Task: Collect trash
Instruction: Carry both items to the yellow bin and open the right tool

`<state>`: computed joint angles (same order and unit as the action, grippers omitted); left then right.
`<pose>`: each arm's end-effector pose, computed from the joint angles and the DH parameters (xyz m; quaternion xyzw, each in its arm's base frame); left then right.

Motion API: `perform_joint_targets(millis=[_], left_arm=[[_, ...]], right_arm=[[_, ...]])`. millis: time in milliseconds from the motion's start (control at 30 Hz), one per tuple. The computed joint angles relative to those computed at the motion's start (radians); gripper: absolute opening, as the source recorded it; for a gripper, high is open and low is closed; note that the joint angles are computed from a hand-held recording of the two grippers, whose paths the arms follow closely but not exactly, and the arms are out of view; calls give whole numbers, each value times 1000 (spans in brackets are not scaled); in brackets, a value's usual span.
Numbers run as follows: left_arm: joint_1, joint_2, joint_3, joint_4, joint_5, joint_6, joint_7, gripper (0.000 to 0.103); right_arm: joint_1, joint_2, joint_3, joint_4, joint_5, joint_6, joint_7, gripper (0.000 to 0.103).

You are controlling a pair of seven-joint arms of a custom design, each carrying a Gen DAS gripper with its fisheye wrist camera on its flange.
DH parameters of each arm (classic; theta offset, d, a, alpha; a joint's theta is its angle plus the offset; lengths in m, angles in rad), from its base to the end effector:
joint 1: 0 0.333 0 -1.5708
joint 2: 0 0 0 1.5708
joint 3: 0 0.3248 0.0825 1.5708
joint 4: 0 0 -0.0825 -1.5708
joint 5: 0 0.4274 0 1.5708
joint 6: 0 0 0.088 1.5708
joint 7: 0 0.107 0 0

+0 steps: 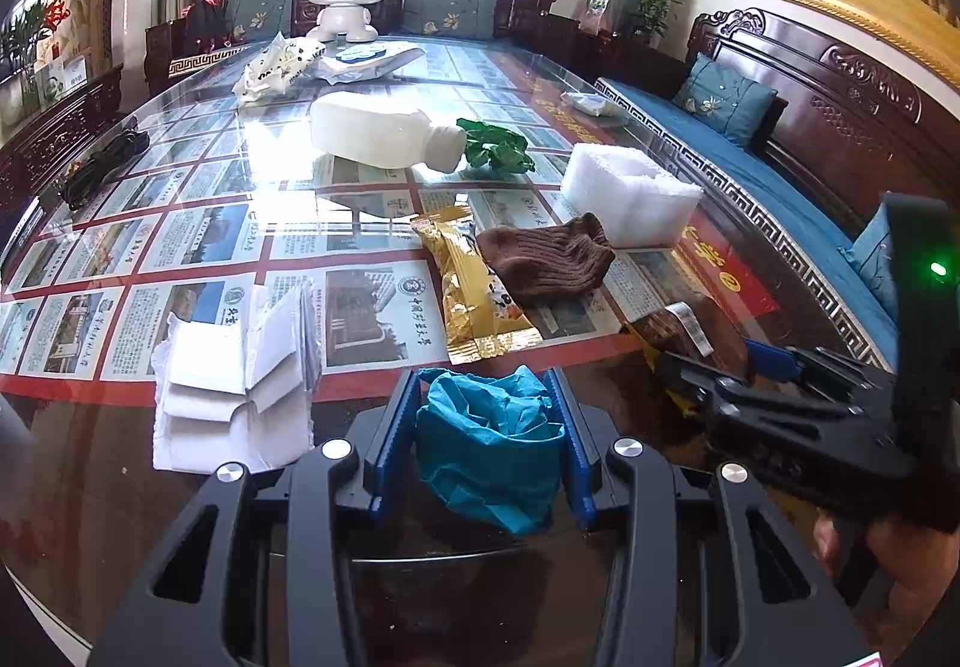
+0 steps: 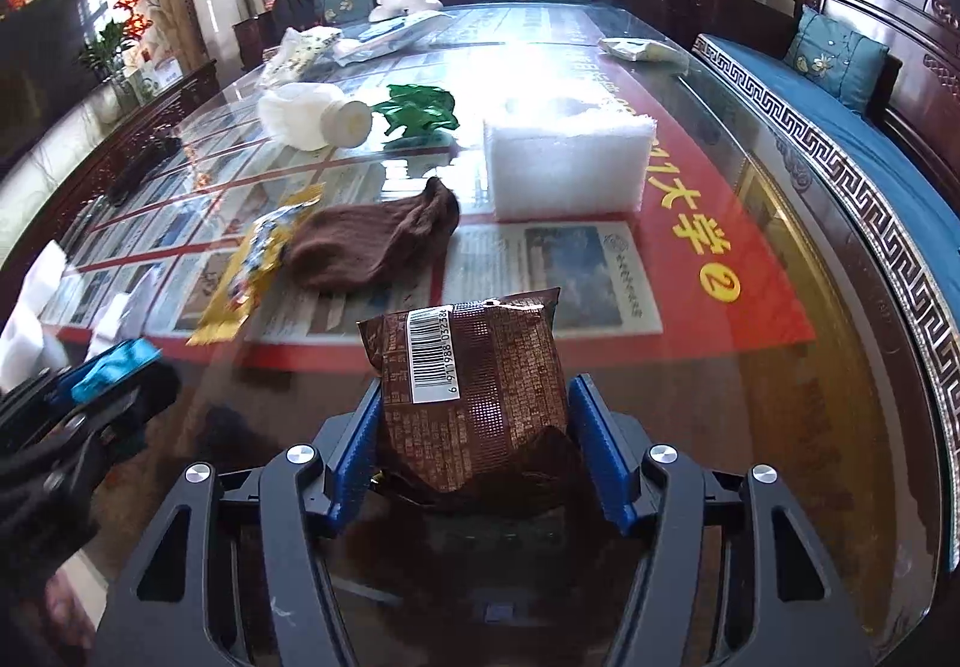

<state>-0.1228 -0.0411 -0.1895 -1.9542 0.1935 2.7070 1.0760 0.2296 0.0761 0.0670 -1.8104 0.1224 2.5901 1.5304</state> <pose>0.6039 -0.2039 0.5818 -0.6629 0.6383 -0.3286 0.2127 0.6467 0.1938 0.5716 -0.7417 0.5736 -0.1702 0.3031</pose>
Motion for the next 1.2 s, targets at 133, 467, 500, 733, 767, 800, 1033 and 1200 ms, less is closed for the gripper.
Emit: perform_joint_targets(millis=[133,467,500,733,767,800,1033,1200], left_arm=[[-4,-4,-4,-7,5,-8,-8,43],[-13,-23,-20,-20,48,-6,-38,43],[-14,-25,-21,-21,46,-7,-38,42],[-18,-50,-31,-29,55,-10,-46,42],[-18,-60,-32,-37,53,-9,-43,42],[-19,-72,-33,-46,45,-6,-36,42],[-25,-185,-50,-149,-47,14,52,42],[-47,-288,-56,-250,-146,17,135,42]], right_arm=[[1,-60,-1,-66,40,24,-31,56],[44,-193,-33,-189,142,99,-118,53],[47,-199,-35,-192,137,99,-118,53],[73,-260,-53,-244,140,125,-119,53],[79,-274,-57,-257,145,132,-123,53],[85,-289,-61,-270,148,139,-127,53],[131,-413,-93,-389,150,162,-140,53],[148,-535,-94,-507,102,169,-93,53]])
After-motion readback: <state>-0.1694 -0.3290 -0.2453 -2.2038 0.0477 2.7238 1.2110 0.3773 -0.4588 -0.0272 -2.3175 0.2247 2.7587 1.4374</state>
